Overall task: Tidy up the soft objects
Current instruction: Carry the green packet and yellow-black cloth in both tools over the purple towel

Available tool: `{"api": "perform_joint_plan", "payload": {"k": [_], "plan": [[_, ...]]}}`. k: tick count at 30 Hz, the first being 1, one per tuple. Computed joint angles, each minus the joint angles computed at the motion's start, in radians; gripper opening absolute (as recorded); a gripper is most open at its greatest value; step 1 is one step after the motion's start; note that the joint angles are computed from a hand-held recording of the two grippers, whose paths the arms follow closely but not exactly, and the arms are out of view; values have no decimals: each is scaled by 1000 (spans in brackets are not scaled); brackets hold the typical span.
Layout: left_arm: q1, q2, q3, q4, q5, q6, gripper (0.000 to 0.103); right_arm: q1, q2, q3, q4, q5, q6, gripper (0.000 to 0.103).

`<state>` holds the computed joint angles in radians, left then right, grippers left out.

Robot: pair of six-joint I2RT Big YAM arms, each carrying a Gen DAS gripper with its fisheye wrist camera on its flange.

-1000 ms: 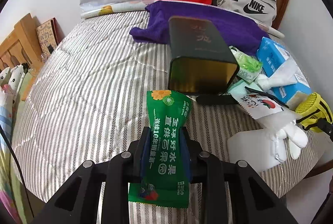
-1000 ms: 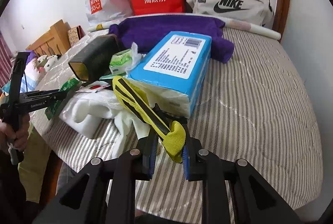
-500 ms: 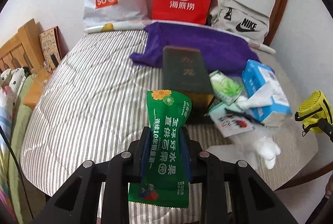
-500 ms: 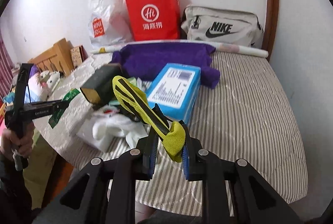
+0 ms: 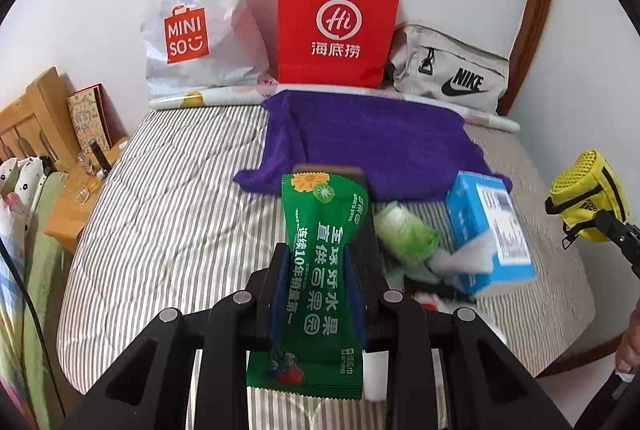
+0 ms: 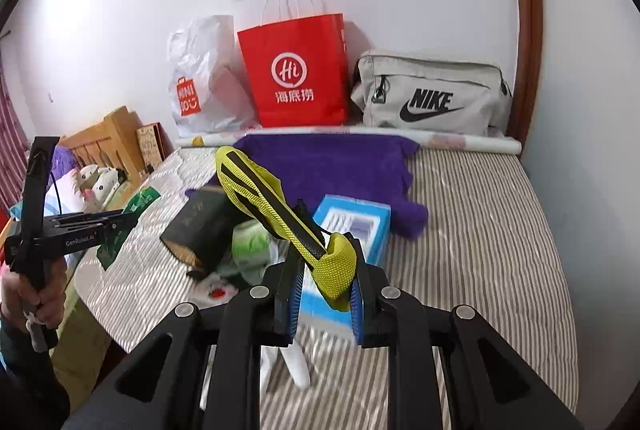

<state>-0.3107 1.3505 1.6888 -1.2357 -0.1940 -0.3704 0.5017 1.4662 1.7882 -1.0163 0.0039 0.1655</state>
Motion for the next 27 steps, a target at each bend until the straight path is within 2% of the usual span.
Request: {"api": "perform_joint_plan", "payload": {"k": [7, 18, 27], "plan": [[43, 89, 96, -19, 46, 7, 26, -19, 125, 156, -26, -24, -13, 20], [110, 287, 294, -50, 137, 12, 26, -38, 323, 397, -78, -48, -9, 20], [142, 486, 526, -135, 165, 45, 26, -53, 535, 676, -179, -54, -31, 20]]}}
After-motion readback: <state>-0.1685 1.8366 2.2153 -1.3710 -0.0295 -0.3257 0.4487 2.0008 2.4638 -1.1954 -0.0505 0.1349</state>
